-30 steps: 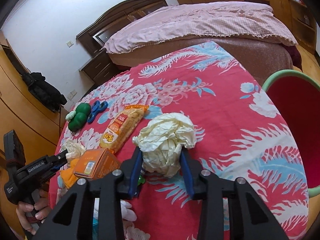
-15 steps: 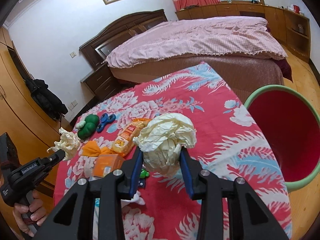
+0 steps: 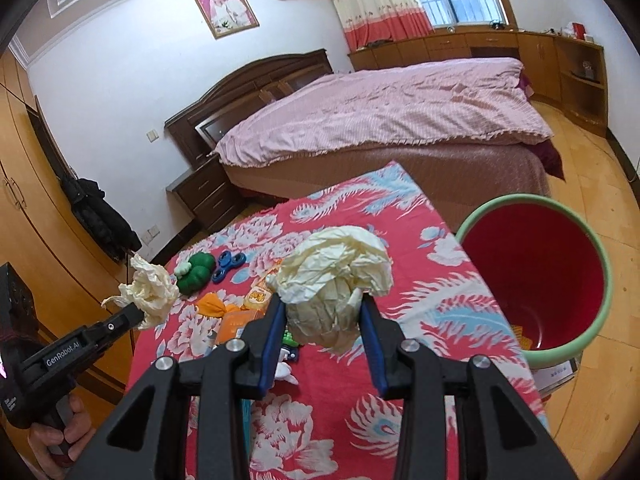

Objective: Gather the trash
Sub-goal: 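Carry both crumpled papers over the red bucket and open both tools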

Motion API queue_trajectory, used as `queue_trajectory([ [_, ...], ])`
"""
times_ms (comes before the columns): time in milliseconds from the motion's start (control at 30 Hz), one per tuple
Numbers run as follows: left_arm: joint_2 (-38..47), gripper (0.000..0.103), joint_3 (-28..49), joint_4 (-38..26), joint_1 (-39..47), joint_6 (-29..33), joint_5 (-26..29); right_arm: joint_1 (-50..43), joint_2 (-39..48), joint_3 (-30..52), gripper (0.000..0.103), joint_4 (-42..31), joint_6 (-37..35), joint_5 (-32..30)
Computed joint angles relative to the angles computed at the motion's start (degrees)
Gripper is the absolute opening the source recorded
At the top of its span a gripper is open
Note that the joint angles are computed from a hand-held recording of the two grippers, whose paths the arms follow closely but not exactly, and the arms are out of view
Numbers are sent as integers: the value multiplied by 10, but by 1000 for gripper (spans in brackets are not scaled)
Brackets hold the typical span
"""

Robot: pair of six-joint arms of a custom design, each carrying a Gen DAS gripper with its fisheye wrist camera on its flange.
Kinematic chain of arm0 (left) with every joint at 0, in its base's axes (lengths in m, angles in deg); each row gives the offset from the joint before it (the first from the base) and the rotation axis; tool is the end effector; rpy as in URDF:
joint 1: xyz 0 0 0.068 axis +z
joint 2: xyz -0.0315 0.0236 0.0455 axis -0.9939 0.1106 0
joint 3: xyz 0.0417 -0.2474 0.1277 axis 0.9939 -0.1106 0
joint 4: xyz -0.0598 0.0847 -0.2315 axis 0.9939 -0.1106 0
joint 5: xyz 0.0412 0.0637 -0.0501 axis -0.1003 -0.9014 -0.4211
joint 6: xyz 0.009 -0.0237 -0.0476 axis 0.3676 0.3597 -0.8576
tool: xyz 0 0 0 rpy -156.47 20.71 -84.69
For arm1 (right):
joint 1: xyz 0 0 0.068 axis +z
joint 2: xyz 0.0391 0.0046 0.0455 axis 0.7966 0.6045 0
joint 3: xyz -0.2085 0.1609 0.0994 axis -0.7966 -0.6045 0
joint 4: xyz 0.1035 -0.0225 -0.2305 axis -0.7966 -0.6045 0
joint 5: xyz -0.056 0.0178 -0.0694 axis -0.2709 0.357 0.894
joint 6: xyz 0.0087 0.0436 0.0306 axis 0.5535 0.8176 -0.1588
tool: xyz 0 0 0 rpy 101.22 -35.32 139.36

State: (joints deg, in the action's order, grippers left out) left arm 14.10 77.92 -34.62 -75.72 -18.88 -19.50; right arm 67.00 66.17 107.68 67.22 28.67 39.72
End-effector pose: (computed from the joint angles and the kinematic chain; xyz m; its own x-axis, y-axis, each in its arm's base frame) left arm 0.1464 0.0207 0.1993 -0.4274 -0.5706 -0.7013 -0.4191 0.8123 -0.4056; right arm 0.2826 0.0896 0.1931 -0.6777 -0.1772 -0.7137 -0.5577 0.7564 0.3418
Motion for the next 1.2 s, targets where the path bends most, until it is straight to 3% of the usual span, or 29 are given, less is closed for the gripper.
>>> queue_trajectory([
  [200,32,4,18,11,-117,-46,-75,-37,-38,-25,39,6,-12,-14],
  [533,174,4,81,61,-255,-78,-154,-126,-30,-16,39,5,-28,-51],
  [867,376,4,178,125,-288,-61,-134,-207,61,38,39,3,-43,-70],
  [1200,539,4,302,137,-301,-40,-115,-237,174,111,41,-12,-52,-52],
])
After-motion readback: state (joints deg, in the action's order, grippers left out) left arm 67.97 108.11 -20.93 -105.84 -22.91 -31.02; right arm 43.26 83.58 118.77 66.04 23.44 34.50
